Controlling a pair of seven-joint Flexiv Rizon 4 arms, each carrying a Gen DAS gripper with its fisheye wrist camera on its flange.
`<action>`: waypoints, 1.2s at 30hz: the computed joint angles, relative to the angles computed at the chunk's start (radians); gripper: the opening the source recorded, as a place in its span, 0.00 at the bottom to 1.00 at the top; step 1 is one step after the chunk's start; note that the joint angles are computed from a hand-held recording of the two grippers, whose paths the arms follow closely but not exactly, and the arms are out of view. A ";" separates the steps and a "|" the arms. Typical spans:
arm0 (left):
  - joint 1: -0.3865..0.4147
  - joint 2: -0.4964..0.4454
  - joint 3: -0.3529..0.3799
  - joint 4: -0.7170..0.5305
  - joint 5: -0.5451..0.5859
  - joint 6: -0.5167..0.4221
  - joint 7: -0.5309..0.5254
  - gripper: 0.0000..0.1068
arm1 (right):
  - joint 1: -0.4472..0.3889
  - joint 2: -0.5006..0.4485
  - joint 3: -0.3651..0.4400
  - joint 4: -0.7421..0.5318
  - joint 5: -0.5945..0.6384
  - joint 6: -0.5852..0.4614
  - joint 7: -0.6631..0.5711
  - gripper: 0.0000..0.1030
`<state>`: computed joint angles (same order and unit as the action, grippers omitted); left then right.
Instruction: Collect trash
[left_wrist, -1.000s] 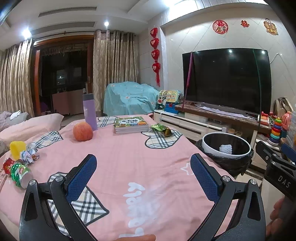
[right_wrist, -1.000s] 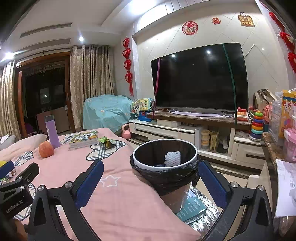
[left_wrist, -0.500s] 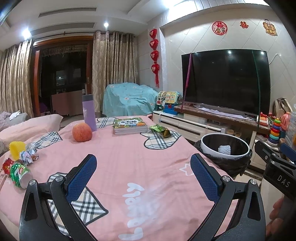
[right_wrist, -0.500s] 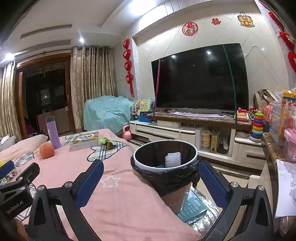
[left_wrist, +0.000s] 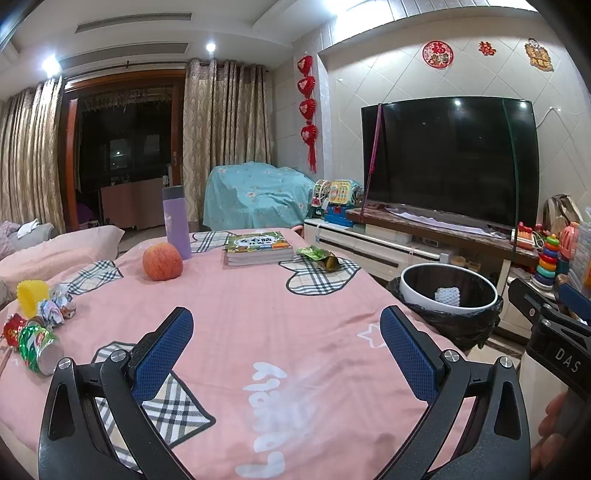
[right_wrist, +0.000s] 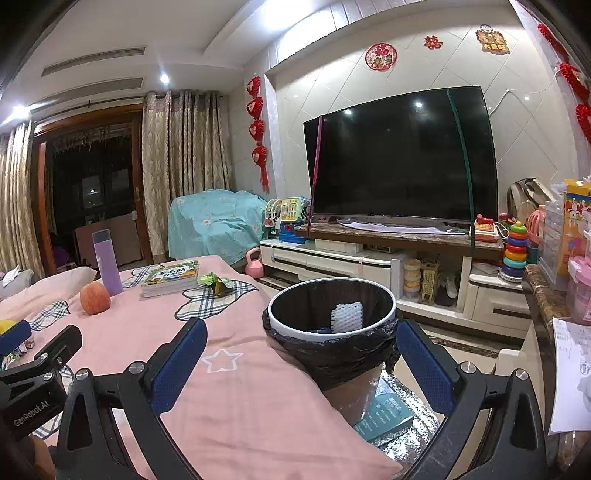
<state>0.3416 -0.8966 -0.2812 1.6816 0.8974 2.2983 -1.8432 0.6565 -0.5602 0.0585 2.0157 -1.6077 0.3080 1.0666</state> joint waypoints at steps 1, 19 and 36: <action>0.000 0.000 0.000 0.000 0.001 0.000 0.000 0.96 | 0.000 -0.001 0.000 -0.001 0.000 0.000 -0.001 1.00; 0.006 -0.005 -0.008 -0.014 0.021 -0.019 -0.013 0.96 | 0.001 0.000 0.000 -0.003 -0.003 0.004 -0.006 1.00; 0.024 -0.015 -0.030 -0.037 0.058 -0.049 -0.032 0.96 | -0.001 0.002 0.001 -0.003 -0.008 0.011 -0.009 1.00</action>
